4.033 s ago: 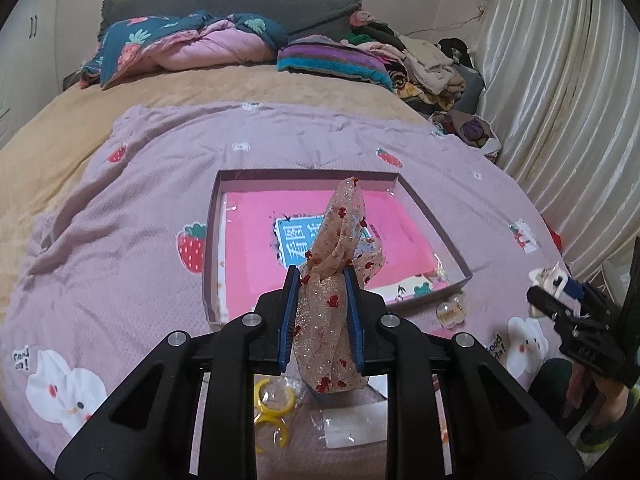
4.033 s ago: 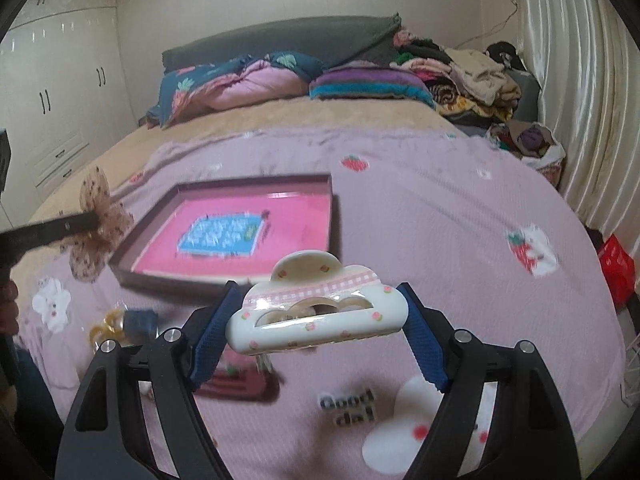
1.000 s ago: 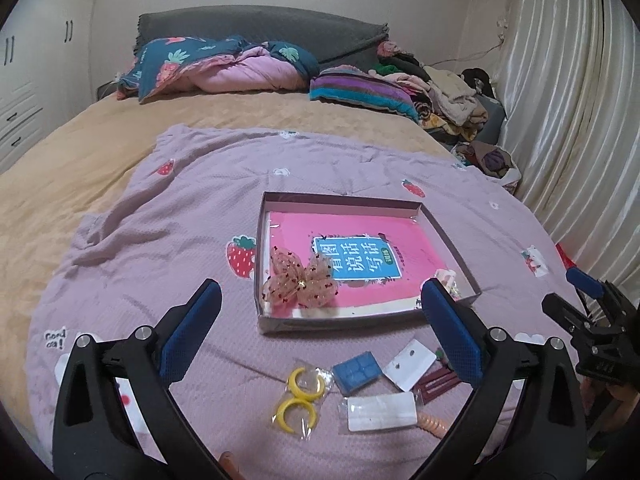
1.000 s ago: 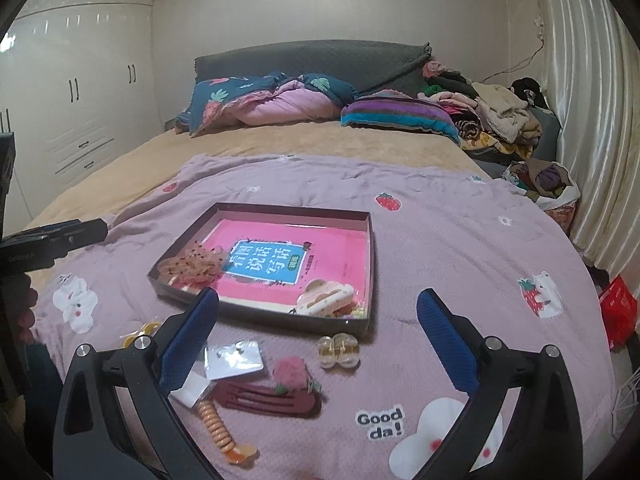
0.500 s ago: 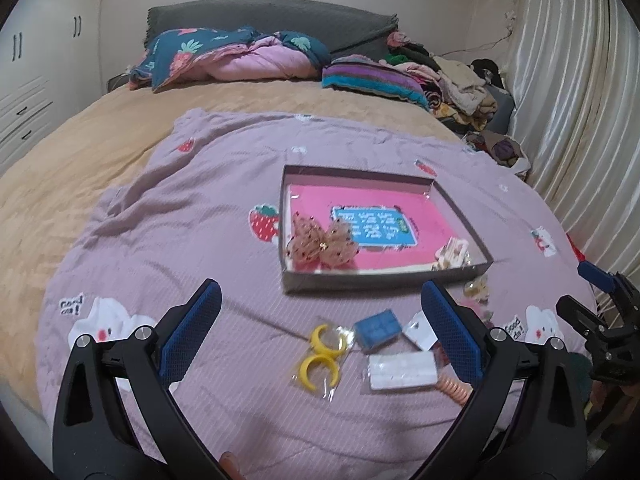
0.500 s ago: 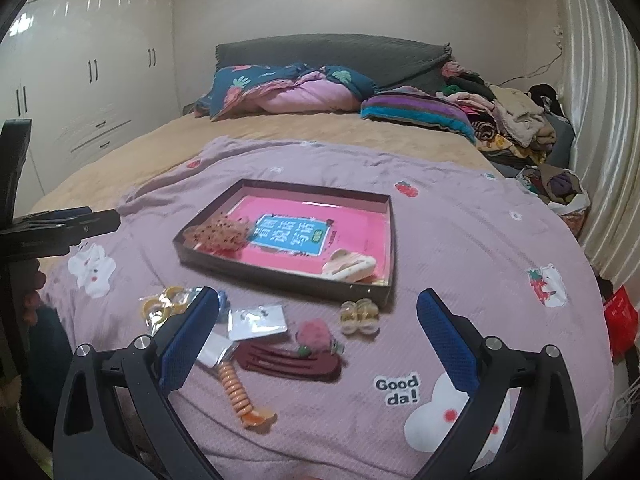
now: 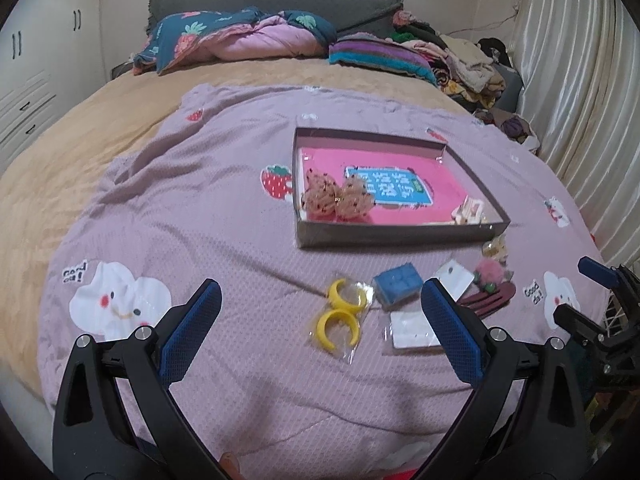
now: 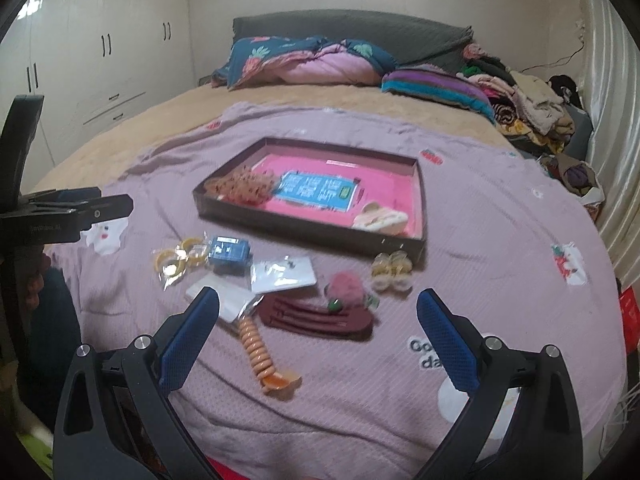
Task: Organize jewelry
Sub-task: 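Move both tools back toward the remaining accessories, then grasp the orange spiral hair tie with the right tool while the left grasps the yellow rings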
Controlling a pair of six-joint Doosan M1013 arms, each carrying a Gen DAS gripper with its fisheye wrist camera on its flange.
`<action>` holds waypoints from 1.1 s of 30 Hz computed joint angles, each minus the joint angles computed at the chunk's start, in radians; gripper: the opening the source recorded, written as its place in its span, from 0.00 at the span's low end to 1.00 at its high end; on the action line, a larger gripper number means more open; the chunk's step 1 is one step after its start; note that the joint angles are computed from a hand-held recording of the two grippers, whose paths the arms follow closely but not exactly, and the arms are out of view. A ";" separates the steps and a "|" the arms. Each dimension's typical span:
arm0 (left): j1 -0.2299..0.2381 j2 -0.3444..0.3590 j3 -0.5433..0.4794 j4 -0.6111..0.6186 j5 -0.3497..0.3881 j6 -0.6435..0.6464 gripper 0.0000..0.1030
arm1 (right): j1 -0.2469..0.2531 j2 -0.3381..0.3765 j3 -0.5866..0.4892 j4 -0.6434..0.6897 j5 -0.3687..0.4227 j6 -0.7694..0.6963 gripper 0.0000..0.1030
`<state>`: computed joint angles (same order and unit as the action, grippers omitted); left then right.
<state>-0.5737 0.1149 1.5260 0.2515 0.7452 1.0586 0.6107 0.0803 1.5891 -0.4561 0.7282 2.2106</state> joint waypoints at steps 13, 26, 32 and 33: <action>0.005 0.029 0.014 -0.059 0.036 0.056 0.90 | -0.014 0.053 0.004 0.190 0.036 -0.149 0.95; 0.006 0.068 0.006 -0.112 0.060 0.122 0.65 | -0.019 0.111 -0.023 0.277 0.077 -0.266 0.64; 0.001 0.097 -0.020 -0.107 0.079 0.135 0.51 | -0.026 0.103 -0.009 0.291 0.051 -0.292 0.29; 0.002 0.104 -0.025 -0.112 0.084 0.139 0.49 | -0.029 0.099 -0.005 0.294 0.048 -0.290 0.21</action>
